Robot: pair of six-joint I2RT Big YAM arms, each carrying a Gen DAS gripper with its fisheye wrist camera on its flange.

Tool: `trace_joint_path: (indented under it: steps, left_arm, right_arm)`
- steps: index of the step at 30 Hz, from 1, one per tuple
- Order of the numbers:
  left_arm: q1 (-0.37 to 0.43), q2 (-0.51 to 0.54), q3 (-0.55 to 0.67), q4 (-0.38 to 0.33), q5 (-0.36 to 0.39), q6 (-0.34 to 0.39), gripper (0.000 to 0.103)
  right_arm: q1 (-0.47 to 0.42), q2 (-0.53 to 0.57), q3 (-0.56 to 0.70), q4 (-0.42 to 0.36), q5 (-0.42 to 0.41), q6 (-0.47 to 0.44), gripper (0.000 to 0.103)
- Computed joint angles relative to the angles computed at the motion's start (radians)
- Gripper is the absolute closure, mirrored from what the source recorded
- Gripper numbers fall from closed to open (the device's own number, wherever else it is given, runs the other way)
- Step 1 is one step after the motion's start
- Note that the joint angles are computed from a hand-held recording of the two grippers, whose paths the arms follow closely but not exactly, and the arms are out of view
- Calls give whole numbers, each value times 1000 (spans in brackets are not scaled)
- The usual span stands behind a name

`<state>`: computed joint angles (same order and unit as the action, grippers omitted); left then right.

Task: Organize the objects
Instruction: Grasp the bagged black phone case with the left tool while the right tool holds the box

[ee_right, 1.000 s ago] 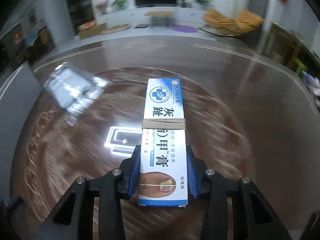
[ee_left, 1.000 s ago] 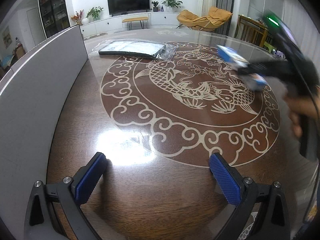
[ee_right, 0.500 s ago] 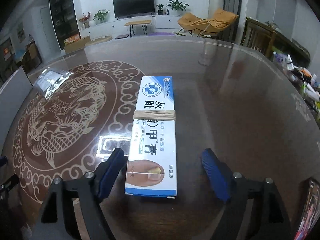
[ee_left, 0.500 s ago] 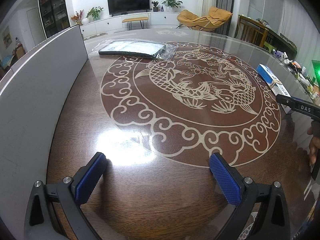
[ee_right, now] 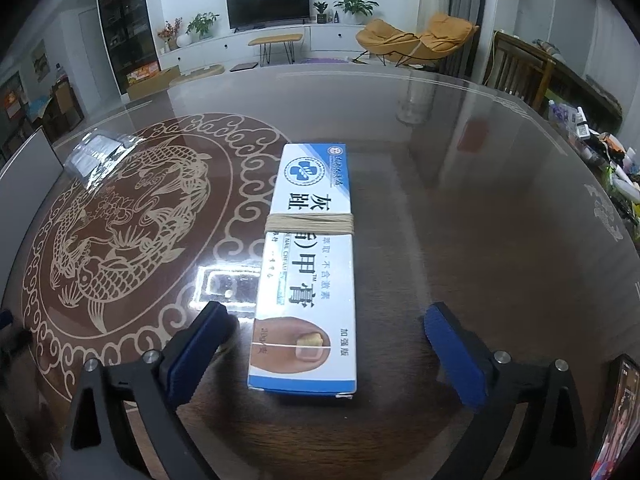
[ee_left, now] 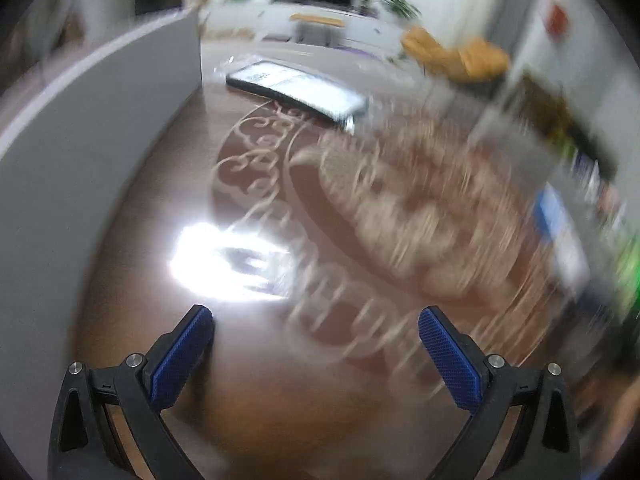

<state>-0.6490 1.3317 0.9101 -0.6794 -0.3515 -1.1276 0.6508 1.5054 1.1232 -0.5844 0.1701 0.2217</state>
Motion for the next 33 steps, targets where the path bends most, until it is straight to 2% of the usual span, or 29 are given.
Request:
trace_joint_path:
  steps: [1,3,4,6,10,12,14,16,20,24,26,29,32,33]
  left_arm:
    - [52,3,14,21,55,-28,0]
    - [155,49,93,-21,137,-87,0]
    - [201,72,129,-15,164,-93,0]
    - [270,132,212,-23,173,-73,0]
    - [345,307,450,-208,95,-24,0]
    - [363,376,536,-286,55,-25,0]
    - [378,419,579,-326,26,-77,0]
    - [392,441,595,-323,18,-112,0]
    - [414,493,636,-327,28,-103,0]
    - [410,518,653,-361,-9,-113,0]
    - [407,524,659,-369,-21,-101,0]
    - [391,553,693,-436,-55,-38,0]
    - [375,530,656,-372,-60,60,0]
    - [361,508,621,-333,-84,88,11]
  right_arm:
    - [1,0,1,-1,-1,-3,3]
    - [5,2,3,-2,0,-3,2]
    - [5,2,2,-2,0,-3,2]
    - [4,2,2,-2,-2,-4,2]
    - [5,1,1,0,-10,-14,2]
    - [4,1,1,2,-16,-19,2]
    - [0,-1,-1,8,-30,-27,2]
    - [-3,-3,-4,13,-41,-28,2]
    - [-15,-7,-7,23,-64,-28,2]
    - [-25,-7,-8,30,-79,-30,2]
    - [-28,-6,-7,31,-82,-32,2]
    - [-22,-7,-5,29,-80,-25,2]
    - [-25,-6,-3,29,-82,-27,2]
    - [-26,-6,-2,28,-83,-28,2]
